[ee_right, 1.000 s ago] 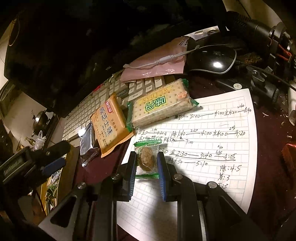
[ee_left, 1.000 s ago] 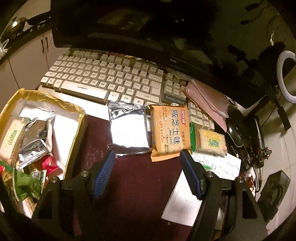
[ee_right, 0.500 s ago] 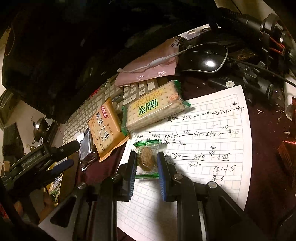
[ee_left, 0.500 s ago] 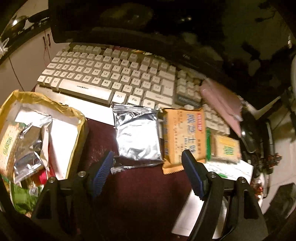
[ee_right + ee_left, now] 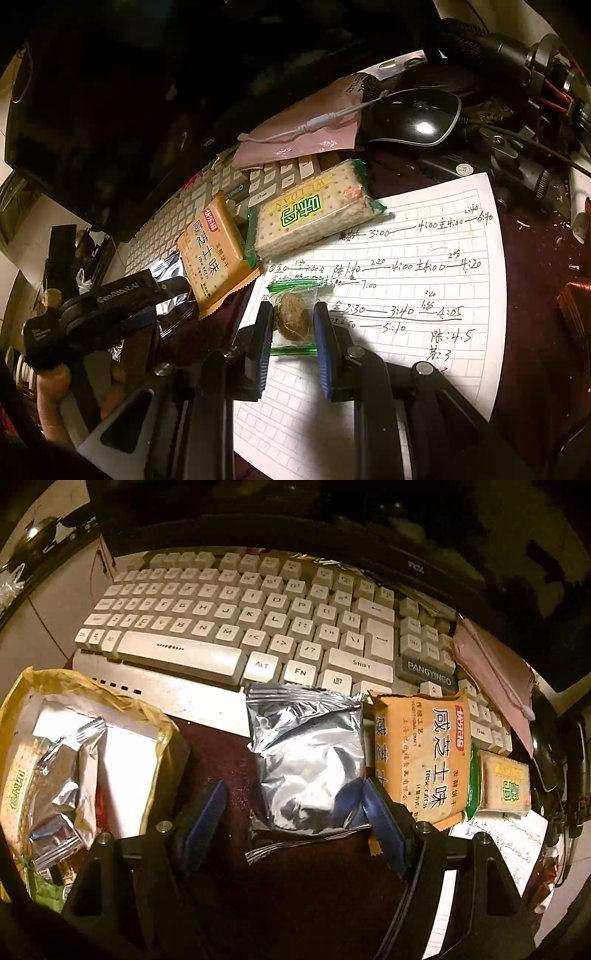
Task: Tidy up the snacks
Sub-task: 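Grasp silver foil bag with left gripper while right gripper holds the cake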
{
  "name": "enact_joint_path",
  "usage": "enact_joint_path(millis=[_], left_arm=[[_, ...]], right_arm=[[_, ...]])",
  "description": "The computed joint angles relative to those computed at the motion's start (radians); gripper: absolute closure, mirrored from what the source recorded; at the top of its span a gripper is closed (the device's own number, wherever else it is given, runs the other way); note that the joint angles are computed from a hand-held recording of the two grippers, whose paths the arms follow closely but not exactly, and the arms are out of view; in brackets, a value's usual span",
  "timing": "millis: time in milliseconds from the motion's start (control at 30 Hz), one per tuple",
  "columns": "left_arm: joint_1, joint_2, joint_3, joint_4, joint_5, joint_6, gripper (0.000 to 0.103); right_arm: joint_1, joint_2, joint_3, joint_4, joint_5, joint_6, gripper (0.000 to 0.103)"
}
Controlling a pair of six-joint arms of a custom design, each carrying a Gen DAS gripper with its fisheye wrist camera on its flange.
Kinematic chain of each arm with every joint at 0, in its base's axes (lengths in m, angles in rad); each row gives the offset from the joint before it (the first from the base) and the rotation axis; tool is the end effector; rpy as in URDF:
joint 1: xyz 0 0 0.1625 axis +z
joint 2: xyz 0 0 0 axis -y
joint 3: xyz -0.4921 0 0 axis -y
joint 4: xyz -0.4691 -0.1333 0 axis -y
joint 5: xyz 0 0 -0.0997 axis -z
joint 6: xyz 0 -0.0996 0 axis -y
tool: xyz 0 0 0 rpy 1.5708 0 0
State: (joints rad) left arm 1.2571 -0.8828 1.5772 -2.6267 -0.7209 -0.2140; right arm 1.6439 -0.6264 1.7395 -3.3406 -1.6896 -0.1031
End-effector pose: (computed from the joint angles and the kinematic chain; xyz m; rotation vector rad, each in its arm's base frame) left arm -0.0456 -0.8152 0.2162 -0.0761 2.3295 -0.6839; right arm 0.1756 -0.7344 0.0127 0.1938 -2.8525 0.9712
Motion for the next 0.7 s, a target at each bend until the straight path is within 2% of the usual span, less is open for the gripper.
enact_joint_path(millis=[167, 233, 267, 400, 567, 700], left_arm=[[0.005, 0.018, -0.016, -0.001, 0.014, 0.017, 0.027], [0.002, 0.022, -0.012, -0.019, 0.019, 0.032, 0.036], [-0.002, 0.027, -0.01, -0.03, 0.021, 0.051, 0.043], [-0.008, 0.016, 0.012, -0.027, 0.005, 0.058, 0.045], [-0.027, -0.066, 0.139, -0.023, -0.056, 0.023, 0.046], [-0.044, -0.134, 0.255, -0.036, -0.073, 0.002, 0.046]], right_arm=[[0.004, 0.004, -0.003, -0.004, -0.006, -0.012, 0.082], [0.007, 0.006, -0.003, -0.01, -0.011, -0.022, 0.082], [0.008, 0.006, -0.003, -0.015, -0.012, -0.025, 0.082], [0.007, 0.005, 0.001, -0.024, -0.009, -0.025, 0.082], [0.004, 0.0, 0.01, -0.032, 0.001, -0.025, 0.082], [0.004, -0.002, 0.013, -0.032, 0.01, -0.033, 0.082]])
